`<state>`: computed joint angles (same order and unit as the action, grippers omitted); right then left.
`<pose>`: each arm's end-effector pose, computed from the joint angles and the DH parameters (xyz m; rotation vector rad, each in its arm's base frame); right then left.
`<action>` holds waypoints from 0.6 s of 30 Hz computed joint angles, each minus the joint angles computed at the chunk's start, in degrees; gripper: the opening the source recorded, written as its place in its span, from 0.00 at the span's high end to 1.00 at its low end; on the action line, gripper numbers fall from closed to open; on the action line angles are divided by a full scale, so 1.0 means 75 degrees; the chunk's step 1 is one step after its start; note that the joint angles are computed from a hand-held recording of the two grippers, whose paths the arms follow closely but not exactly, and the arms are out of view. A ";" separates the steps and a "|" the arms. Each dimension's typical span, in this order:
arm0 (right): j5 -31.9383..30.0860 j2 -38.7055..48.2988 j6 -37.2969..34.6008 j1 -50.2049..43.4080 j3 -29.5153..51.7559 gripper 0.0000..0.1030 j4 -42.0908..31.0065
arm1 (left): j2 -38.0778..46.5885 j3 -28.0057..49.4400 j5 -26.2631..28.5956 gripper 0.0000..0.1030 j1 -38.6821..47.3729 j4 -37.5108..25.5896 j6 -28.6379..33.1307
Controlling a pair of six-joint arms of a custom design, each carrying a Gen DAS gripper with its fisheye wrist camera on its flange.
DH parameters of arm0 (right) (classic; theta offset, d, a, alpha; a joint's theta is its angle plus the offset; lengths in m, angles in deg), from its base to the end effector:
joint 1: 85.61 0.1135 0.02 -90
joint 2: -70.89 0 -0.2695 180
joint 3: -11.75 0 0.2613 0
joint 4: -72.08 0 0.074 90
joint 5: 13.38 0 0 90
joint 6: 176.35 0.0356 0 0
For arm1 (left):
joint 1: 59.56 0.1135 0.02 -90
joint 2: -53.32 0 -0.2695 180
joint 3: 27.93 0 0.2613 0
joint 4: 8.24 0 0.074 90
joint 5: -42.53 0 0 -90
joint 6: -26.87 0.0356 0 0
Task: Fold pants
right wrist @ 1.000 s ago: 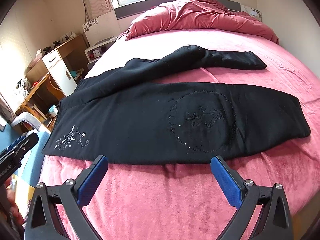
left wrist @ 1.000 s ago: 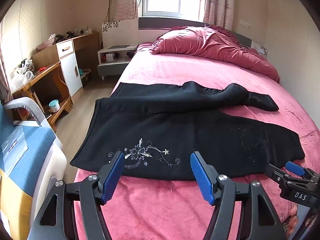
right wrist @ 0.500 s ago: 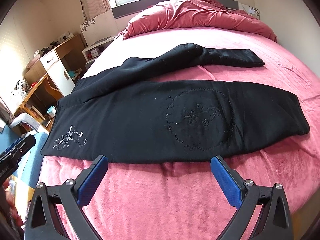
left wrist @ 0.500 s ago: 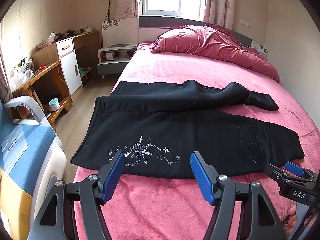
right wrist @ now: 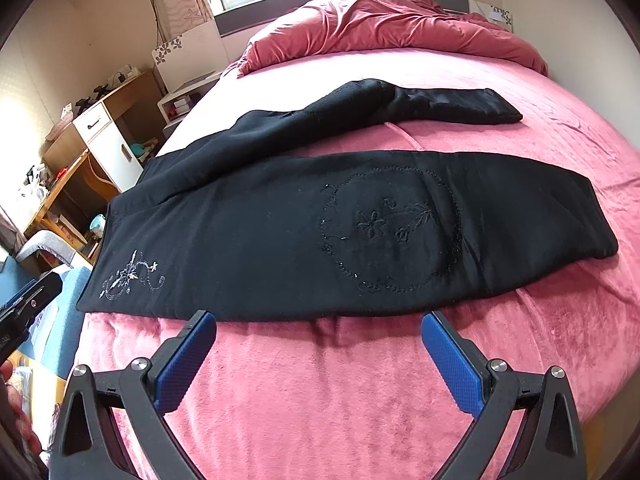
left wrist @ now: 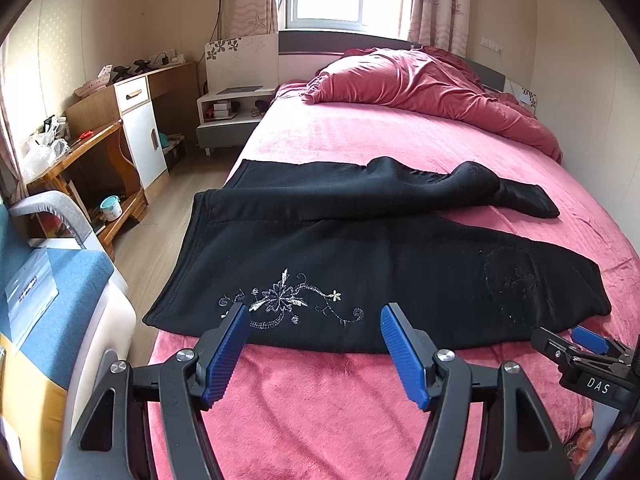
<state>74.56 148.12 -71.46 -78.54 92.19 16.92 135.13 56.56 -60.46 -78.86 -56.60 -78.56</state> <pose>0.2865 0.0368 0.3047 0.1543 2.4836 0.2073 0.3033 -0.0977 0.3147 -0.0294 2.3422 -0.0302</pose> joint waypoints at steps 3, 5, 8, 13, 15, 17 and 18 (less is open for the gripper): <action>-0.0024 0.0018 0.0001 -0.0046 -0.0026 0.00 0.0000 | 0.0035 0.0002 0.0033 0.33 0.0009 -0.0024 -0.0016; -0.0029 0.0022 0.0013 -0.0068 -0.0037 0.00 -0.0028 | 0.0094 0.0028 0.0090 0.33 0.0035 -0.0069 -0.0018; -0.0070 0.0044 0.0020 -0.0146 -0.0089 0.00 -0.0024 | 0.0166 0.0004 0.0198 0.33 0.0077 -0.0113 -0.0058; -0.0270 0.0099 0.0062 -0.0382 -0.0202 0.00 -0.0018 | 0.0429 -0.0027 0.0801 0.31 0.0405 -0.0184 -0.0205; -0.0424 0.0149 0.0070 -0.0531 -0.0228 0.00 -0.0023 | 0.0592 -0.0087 0.1316 0.17 0.0708 -0.0193 -0.0295; -0.0644 0.0197 0.0091 -0.0762 -0.0270 0.00 -0.0022 | 0.0744 -0.0129 0.1822 0.12 0.1003 -0.0198 -0.0391; -0.0740 0.0216 0.0099 -0.0898 -0.0284 0.00 -0.0046 | 0.0820 -0.0211 0.2191 0.12 0.1224 -0.0128 -0.0435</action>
<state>69.01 149.74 -70.71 -85.28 90.06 16.58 141.28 54.97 -44.03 -69.68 -57.56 -81.83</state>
